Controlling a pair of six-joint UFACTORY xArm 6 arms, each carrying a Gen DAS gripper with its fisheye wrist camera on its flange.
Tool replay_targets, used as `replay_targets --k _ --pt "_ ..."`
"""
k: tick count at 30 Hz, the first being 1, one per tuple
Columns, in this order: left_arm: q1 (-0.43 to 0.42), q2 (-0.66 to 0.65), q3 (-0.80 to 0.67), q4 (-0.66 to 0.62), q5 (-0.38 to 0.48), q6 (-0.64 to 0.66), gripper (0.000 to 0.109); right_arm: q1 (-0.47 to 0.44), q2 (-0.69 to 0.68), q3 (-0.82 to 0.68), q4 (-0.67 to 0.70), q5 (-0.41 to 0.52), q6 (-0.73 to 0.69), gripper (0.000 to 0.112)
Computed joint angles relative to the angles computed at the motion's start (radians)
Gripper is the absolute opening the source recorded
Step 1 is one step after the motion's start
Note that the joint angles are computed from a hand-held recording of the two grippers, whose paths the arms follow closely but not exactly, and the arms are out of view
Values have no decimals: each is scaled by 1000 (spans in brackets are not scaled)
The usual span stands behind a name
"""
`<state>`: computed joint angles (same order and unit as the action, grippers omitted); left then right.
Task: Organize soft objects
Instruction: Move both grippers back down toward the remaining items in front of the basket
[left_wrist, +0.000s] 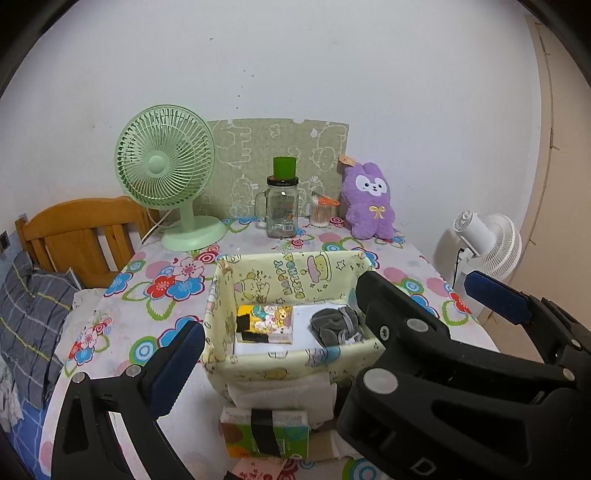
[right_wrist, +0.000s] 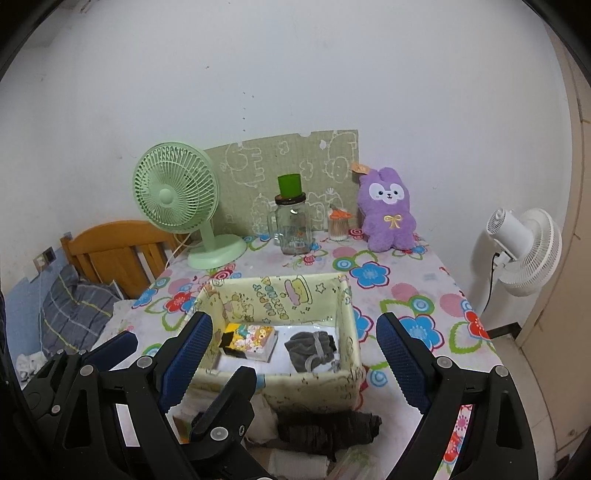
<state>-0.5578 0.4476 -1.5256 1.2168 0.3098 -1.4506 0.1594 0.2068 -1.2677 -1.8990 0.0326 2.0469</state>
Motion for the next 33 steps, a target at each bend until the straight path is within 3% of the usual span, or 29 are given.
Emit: replay_targets --k 14,22,33 --pt "-24 -19 57 49 2 -63 103 6 -42 74 -163 15 179 92" --pt "-32 -22 97 60 -21 -98 103 13 -65 132 -168 39 185 92" --pt "-46 -31 146 96 -14 -142 103 24 -72 187 -259 55 309 92"
